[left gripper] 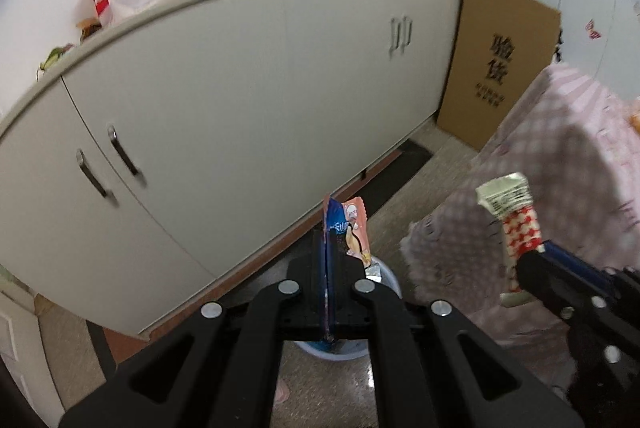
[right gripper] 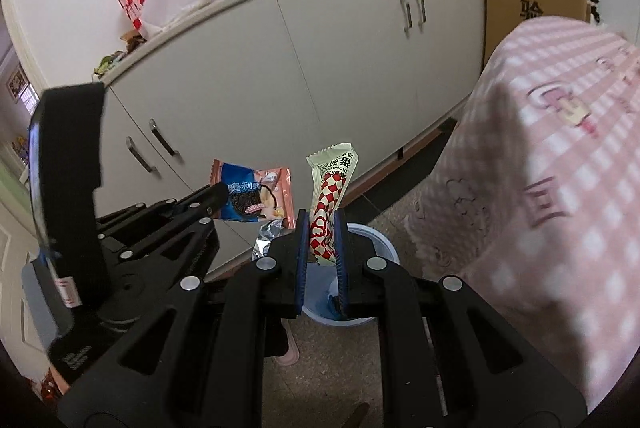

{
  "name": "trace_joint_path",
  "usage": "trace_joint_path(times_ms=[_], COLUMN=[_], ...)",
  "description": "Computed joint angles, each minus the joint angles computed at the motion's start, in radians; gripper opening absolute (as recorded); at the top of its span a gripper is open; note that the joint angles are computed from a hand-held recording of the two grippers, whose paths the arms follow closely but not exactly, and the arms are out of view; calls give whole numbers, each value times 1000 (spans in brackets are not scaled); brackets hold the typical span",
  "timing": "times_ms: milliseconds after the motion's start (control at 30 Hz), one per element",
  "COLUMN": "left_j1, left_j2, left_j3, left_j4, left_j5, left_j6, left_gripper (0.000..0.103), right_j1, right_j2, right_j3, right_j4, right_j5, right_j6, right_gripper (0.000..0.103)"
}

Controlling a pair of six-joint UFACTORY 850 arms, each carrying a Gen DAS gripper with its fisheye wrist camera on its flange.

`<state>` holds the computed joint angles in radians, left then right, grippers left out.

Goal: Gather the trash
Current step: 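Carry both items over the light-blue bin and open both tools to drop them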

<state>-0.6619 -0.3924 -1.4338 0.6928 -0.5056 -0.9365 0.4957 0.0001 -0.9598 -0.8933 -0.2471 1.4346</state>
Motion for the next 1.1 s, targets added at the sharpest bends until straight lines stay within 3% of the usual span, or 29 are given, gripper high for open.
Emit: trace_joint_path(times_ms=[500,533,567,600,667,833,1100], left_j1=[48,51,54,56,56,57,56], left_j2=[-137,-144,-152,-155,-148,-140,-115], left_j3=[-78,-85,-93,-94,-78,-71,-54], left_j4=[-181,-198,-222,-222,-165,-140,-90], left_j5=[-15,-22,-32,-35,-20,-19,-14], left_j6=[143,160,182,181,122,102,50], left_gripper=[5,7,21,43,55,56,59], right_j1=[-35,-35,-37,-40,-43,-47,-40], right_j2=[-149,-151,-155,-158,-164,-176,-178], right_j3=[-57,-57,-58,-58,-61,-66,-69], right_j4=[43,39,62,73,100,221,268], right_j5=[56,55,57,64,67,79,74], right_j6=[-17,-11,-32,-40,-63,-172,-211], right_gripper=[13,13,13,13,13,13,13])
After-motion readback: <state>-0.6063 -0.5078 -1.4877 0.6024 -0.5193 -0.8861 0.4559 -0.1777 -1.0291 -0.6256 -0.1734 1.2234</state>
